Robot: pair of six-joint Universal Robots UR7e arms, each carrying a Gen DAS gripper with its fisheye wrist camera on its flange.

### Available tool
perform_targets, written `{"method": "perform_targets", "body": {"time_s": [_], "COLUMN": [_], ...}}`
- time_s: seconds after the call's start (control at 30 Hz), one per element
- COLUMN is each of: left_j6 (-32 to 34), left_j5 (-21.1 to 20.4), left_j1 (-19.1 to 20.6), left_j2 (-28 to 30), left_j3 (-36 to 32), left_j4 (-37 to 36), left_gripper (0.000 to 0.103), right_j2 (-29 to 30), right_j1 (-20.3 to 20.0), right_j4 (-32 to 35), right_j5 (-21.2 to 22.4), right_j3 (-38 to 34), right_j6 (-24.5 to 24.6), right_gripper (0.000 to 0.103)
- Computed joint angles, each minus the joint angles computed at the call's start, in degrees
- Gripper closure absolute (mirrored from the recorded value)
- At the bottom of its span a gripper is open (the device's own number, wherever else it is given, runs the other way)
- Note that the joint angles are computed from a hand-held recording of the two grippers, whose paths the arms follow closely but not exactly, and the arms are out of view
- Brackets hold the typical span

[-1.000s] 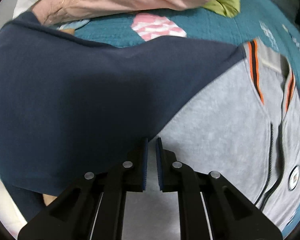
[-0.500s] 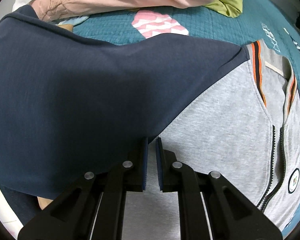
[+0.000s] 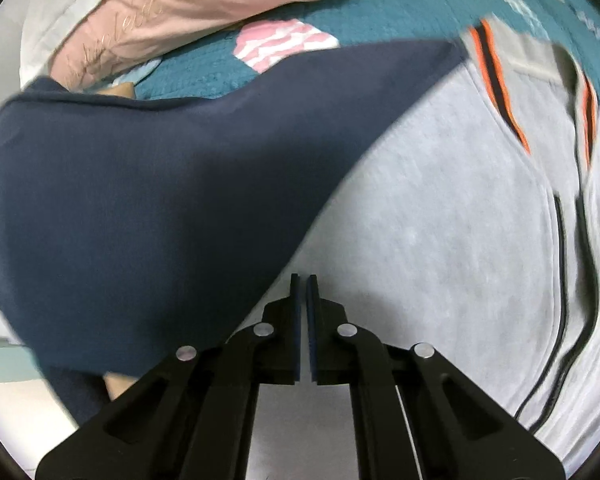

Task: Fold large clothes
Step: 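Lift the cuff with the left gripper, fold the sleeve across the jacket front, release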

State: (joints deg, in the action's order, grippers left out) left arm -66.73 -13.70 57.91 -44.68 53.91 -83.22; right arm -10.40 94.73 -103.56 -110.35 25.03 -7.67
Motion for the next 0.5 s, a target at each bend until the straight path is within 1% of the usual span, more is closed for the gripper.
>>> {"method": "perform_targets", "body": {"time_s": [0.03,0.1,0.13,0.2,0.23,0.3,0.33,0.37,0.4,0.43,0.47,0.5], "left_j6": [-0.37,-3.84,-4.55,-2.29,-1.94,-6.39,-7.28,-6.78,-4.56,-0.4,1.86,4.93], "left_j5": [0.59,2.08,2.11,2.04,2.11,2.56,2.74,2.65,2.26,1.41,0.85,0.02], "left_j1": [-0.57,-1.94,-2.52,-3.46,-4.03,-4.93,-5.42,-5.66,-6.07,-6.47,-6.65,-6.94], "left_j2": [0.94,4.81,6.44,8.56,10.67,15.28,17.35,18.85,20.34,21.95,23.41,25.4], "left_j3": [-1.01,-6.56,-8.65,-10.26,-12.74,-19.61,-22.16,-23.68,-24.69,-25.28,-26.3,-27.9], "left_j4": [1.46,9.72,11.71,10.57,12.25,21.29,23.85,24.01,21.77,17.13,14.82,12.0], "left_gripper": [0.086,0.086,0.086,0.086,0.086,0.086,0.086,0.086,0.086,0.086,0.086,0.086], "right_j2": [-1.31,-4.53,-6.19,-9.3,-10.92,-13.66,-14.75,-15.79,-17.85,-20.03,-22.13,-25.24], "right_j1": [-0.31,-0.55,-0.71,-1.23,-1.67,-2.69,-3.21,-3.73,-4.6,-4.66,-5.46,-5.73], "right_j4": [-0.59,-4.02,-5.71,-8.08,-8.72,-9.31,-9.26,-9.51,-10.66,-12.75,-15.27,-18.03], "right_j5": [1.15,1.45,1.59,2.68,3.49,4.61,5.17,5.74,6.79,7.13,7.0,6.03], "right_j3": [1.6,6.13,8.23,12.19,13.75,15.54,15.9,16.58,18.79,22.18,24.63,29.48], "right_j6": [0.14,-1.52,-2.45,-3.22,-3.37,-3.73,-4.0,-4.18,-4.49,-4.4,-5.32,-5.4], "right_gripper": [0.1,0.1,0.1,0.1,0.1,0.1,0.1,0.1,0.1,0.1,0.1,0.1]}}
